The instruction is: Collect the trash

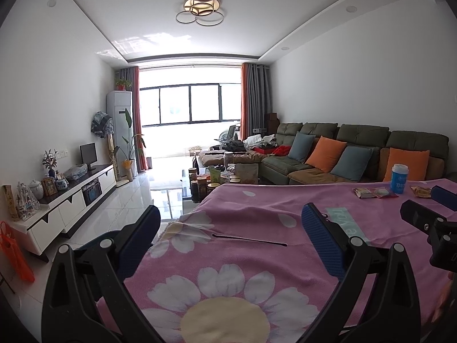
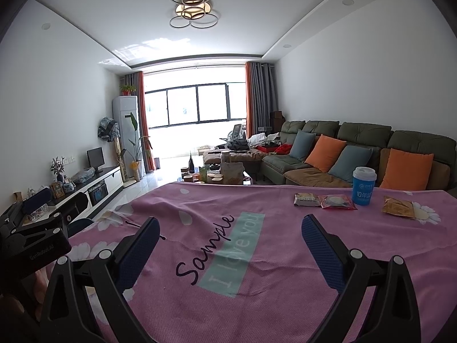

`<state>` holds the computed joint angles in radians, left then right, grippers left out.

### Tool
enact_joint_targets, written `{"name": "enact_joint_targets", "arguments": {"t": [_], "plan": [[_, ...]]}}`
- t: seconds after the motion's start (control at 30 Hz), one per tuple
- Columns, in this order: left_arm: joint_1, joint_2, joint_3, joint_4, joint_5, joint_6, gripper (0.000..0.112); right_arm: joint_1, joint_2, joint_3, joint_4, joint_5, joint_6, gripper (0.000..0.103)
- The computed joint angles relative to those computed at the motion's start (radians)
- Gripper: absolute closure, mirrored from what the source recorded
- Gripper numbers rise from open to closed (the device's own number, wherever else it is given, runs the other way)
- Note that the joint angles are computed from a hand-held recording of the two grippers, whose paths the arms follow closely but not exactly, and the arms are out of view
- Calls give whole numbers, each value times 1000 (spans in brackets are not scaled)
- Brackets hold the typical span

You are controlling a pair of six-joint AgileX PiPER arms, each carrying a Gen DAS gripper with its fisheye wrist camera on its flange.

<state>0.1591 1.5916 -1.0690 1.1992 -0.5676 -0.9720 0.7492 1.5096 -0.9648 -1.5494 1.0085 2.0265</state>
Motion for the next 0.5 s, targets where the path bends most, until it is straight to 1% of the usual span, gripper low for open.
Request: {"name": "enact_joint_targets", "arguments": {"t": [0.5], "plan": [[-3, -3, 2, 5, 7, -1, 15, -1, 5, -3, 0, -1, 1, 7]]}}
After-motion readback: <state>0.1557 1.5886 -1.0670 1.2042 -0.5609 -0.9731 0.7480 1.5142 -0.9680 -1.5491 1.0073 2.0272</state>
